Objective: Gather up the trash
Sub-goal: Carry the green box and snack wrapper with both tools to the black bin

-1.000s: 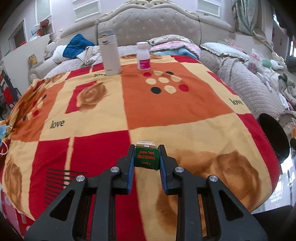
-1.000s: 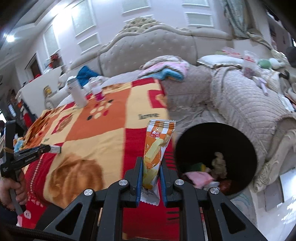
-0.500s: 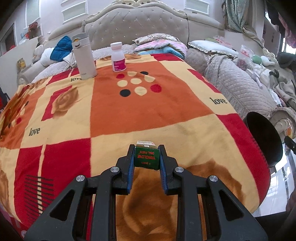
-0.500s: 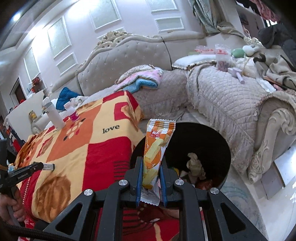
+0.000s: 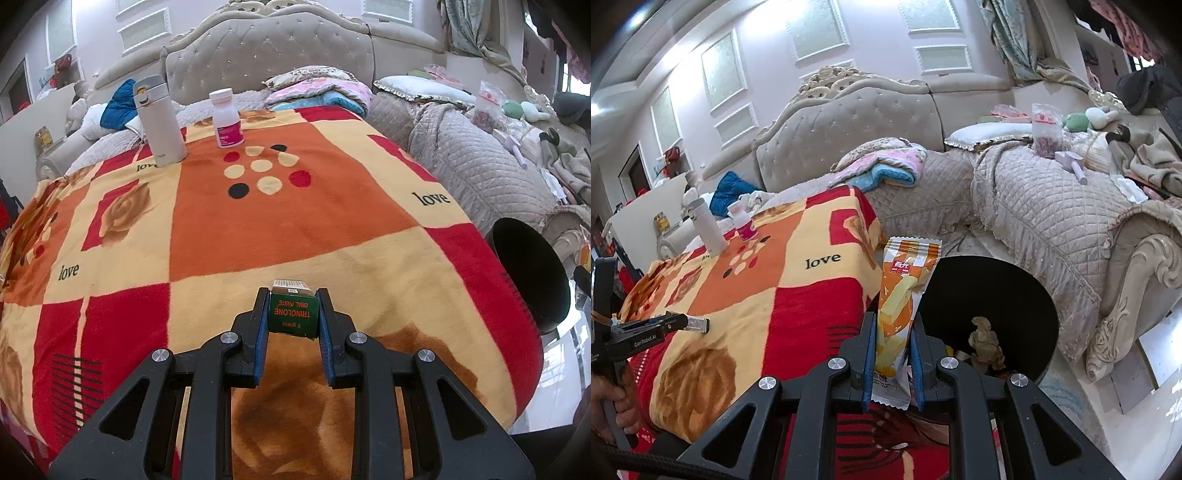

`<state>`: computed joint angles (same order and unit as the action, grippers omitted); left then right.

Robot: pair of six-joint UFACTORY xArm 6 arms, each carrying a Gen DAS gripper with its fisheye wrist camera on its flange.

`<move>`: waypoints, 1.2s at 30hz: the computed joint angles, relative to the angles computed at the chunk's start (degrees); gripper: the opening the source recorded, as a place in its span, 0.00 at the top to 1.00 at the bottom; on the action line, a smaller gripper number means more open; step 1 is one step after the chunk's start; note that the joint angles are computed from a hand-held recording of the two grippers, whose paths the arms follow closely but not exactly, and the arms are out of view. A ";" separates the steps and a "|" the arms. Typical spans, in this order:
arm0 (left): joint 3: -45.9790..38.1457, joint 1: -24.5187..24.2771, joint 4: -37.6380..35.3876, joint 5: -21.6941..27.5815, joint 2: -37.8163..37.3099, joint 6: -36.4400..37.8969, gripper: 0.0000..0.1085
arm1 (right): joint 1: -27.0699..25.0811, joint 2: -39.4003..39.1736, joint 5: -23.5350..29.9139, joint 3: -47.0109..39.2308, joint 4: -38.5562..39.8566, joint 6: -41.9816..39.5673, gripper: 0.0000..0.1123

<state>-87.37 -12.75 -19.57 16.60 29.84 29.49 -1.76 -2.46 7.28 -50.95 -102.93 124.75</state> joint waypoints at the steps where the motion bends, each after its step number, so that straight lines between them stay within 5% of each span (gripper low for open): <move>1: -0.09 -0.18 -0.02 0.03 0.09 0.02 0.80 | -0.17 -0.15 0.05 0.25 0.06 0.07 0.87; 17: -1.94 -3.39 0.30 1.04 1.13 -0.16 0.80 | -2.62 0.33 -0.42 1.19 1.72 0.68 0.87; 21: -4.28 -5.00 -6.33 3.07 2.07 5.80 0.80 | -3.10 0.85 -0.42 1.26 3.66 -0.80 0.87; 27: -10.24 -7.59 -20.38 12.67 4.34 20.89 0.80 | -4.39 2.22 -1.97 0.73 4.87 -1.15 0.87; 32: -15.31 -8.95 -25.37 21.21 6.59 25.55 0.80 | -5.02 2.92 -2.23 0.36 5.15 -0.62 0.87; 36: -15.46 -10.07 -27.65 23.00 6.65 28.78 0.80 | -5.38 3.61 -1.74 0.02 6.84 -1.37 0.87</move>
<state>-102.82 -22.82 -47.21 39.60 36.49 58.27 -7.14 1.15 5.55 -50.94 -96.09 123.38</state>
